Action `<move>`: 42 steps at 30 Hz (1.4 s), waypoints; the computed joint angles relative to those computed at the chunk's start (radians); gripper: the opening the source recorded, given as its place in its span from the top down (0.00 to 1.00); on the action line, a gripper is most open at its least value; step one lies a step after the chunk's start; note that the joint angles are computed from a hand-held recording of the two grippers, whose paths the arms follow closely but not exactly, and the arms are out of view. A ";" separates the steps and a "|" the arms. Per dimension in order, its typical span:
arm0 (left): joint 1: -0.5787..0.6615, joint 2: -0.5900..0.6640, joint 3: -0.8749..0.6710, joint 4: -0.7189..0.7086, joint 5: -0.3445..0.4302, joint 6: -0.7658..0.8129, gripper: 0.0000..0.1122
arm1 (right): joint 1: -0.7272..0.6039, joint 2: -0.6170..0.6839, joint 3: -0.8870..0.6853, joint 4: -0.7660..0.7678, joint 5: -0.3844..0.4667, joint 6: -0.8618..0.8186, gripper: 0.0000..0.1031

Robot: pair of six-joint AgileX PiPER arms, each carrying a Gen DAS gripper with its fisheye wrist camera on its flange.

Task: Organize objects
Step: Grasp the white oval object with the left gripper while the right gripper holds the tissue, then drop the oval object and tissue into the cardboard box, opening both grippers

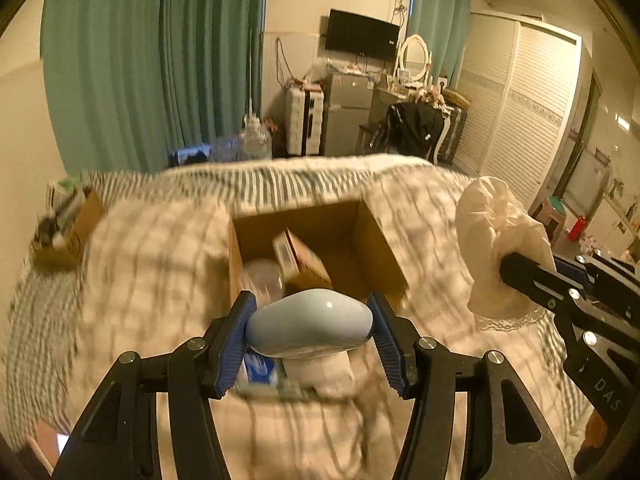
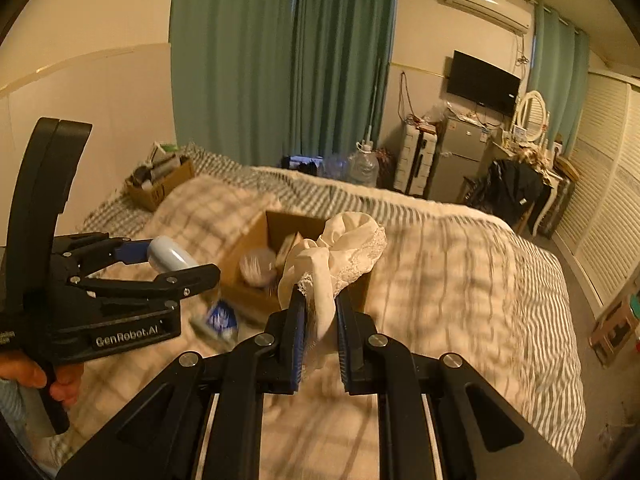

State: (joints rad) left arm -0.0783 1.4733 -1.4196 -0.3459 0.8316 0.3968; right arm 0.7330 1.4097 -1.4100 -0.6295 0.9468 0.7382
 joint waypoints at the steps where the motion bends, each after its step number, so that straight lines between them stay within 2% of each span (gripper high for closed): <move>1: -0.004 0.032 -0.041 0.005 -0.002 -0.002 0.48 | -0.038 0.034 -0.052 0.043 -0.010 -0.054 0.87; 4: -0.017 0.165 -0.200 0.011 0.017 -0.007 0.48 | -0.141 0.141 -0.194 0.164 -0.036 -0.201 0.88; 8: -0.041 0.353 -0.399 0.065 0.036 -0.047 0.48 | -0.250 0.326 -0.404 0.306 -0.018 -0.353 0.88; 11: -0.052 0.463 -0.481 0.085 0.026 -0.054 0.48 | -0.299 0.442 -0.511 0.364 -0.004 -0.404 0.88; 15: -0.051 0.612 -0.605 0.096 0.058 -0.071 0.48 | -0.353 0.596 -0.632 0.436 0.013 -0.465 0.88; 18: -0.039 0.680 -0.652 0.085 0.066 -0.078 0.48 | -0.373 0.684 -0.682 0.451 0.021 -0.487 0.88; 22: -0.042 0.716 -0.645 0.084 0.036 -0.047 0.48 | -0.396 0.790 -0.738 0.478 0.020 -0.520 0.88; 25: -0.036 0.732 -0.639 0.060 0.017 -0.025 0.48 | -0.400 0.799 -0.694 0.471 -0.035 -0.512 0.87; 27: -0.039 0.757 -0.677 0.056 0.040 -0.030 0.48 | -0.412 0.792 -0.667 0.500 -0.071 -0.544 0.74; 28: -0.036 0.762 -0.683 0.054 0.044 -0.031 0.48 | -0.408 0.788 -0.656 0.471 -0.081 -0.529 0.70; 30: -0.026 0.785 -0.722 0.042 0.070 -0.043 0.47 | -0.406 0.768 -0.635 0.421 -0.093 -0.498 0.48; 32: -0.018 0.810 -0.778 0.019 0.121 -0.050 0.42 | -0.408 0.746 -0.616 0.419 -0.104 -0.489 0.38; 33: -0.017 0.810 -0.791 0.023 0.132 -0.059 0.37 | -0.407 0.730 -0.601 0.410 -0.117 -0.476 0.36; 36: -0.027 0.747 -0.735 0.077 0.077 -0.083 0.26 | -0.403 0.688 -0.578 0.372 -0.116 -0.439 0.27; 38: -0.037 0.696 -0.704 0.117 0.066 -0.087 0.21 | -0.392 0.646 -0.553 0.337 -0.117 -0.406 0.21; 42: -0.043 0.542 -0.575 0.163 -0.003 -0.089 0.08 | -0.360 0.550 -0.531 0.274 -0.069 -0.354 0.11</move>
